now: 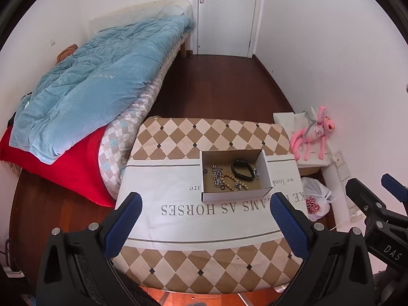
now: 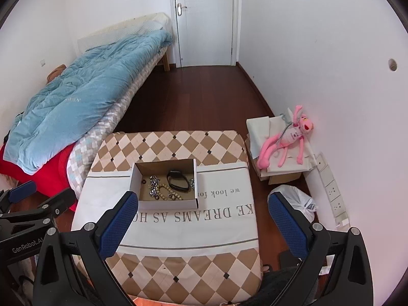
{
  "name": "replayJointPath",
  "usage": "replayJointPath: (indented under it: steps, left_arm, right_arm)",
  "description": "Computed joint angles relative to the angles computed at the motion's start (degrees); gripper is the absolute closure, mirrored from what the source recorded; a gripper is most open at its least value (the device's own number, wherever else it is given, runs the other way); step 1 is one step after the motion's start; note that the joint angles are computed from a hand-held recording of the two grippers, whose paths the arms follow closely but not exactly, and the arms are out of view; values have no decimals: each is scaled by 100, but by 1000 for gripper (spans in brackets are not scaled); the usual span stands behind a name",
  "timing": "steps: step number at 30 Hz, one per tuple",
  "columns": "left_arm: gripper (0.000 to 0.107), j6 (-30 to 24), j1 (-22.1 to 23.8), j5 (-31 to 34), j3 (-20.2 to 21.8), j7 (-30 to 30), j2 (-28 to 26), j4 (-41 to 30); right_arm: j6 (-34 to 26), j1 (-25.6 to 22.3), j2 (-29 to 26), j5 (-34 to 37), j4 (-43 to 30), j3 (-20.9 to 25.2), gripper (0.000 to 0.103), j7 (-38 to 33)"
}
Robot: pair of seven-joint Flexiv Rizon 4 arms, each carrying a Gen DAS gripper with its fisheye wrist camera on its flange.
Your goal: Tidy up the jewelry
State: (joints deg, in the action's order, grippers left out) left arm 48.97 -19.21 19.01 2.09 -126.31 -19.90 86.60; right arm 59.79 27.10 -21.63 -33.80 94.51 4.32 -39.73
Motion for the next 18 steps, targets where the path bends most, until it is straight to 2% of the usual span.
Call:
replayJointPath:
  steps: [10,18]
  left_arm:
    - [4,-233,-15,147,-44,-177,250,43]
    - [4,-446,81,-43,-102,-27,33,-216]
  right_arm:
    - [-146,-47,337,-16,137,124,0,13]
    - [-458,-54,54,270,-244,171,0,-303]
